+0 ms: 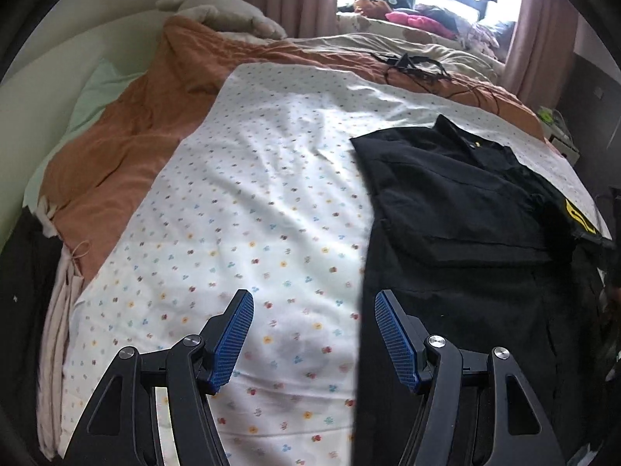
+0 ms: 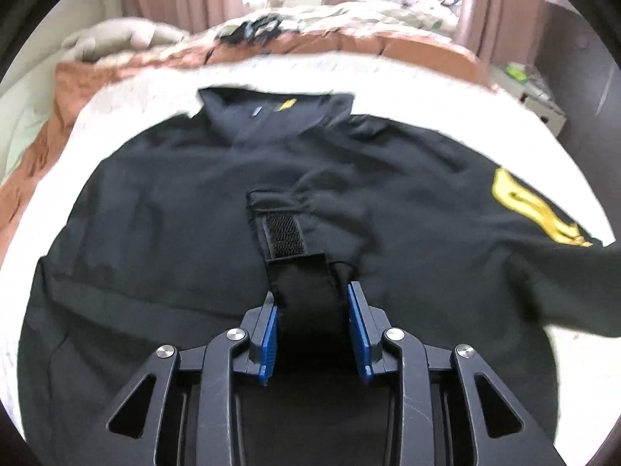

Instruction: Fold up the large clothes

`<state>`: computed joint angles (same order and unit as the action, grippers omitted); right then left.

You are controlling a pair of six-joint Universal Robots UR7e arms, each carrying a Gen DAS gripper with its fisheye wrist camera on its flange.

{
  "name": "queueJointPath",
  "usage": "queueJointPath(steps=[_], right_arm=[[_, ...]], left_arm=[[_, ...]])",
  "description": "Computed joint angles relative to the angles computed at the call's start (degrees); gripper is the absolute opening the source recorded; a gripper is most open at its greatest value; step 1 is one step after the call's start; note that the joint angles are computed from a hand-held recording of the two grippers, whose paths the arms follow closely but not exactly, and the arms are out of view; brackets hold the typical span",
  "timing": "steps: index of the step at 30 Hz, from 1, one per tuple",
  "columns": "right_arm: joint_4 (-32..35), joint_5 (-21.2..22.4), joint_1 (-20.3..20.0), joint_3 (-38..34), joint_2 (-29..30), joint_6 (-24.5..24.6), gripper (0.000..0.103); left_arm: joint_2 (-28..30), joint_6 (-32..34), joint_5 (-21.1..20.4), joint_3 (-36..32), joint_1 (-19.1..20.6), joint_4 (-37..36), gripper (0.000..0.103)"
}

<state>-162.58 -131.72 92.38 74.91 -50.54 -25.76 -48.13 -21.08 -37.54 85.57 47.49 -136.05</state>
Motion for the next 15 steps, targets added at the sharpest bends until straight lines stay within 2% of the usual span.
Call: queueJointPath(steps=[3, 4, 7, 10, 15], right_arm=[[-3.3, -4.2, -0.1, -0.9, -0.8, -2.0, 0.03], [-4.2, -4.3, -0.6, -0.3, -2.3, -1.4, 0.03], [-4.0, -1.6, -2.1, 1.8, -6.1, 1.6, 0.03], [0.0, 2.0, -3.8, 4.0, -9.6, 5.6, 0.03], [5.3, 8.4, -6.4, 4.6, -10.7, 11.1, 0.03]], left_arm=[[1.0, 1.2, -0.7, -0.8, 0.0, -1.1, 0.067], [1.6, 1.7, -1.2, -1.4, 0.1, -1.7, 0.067], [3.2, 2.6, -2.4, -2.8, 0.6, -3.1, 0.067], [4.8, 3.4, -3.1, -4.2, 0.9, -3.5, 0.067], [7.2, 3.5, -4.3, -6.5, 2.0, -2.1, 0.067]])
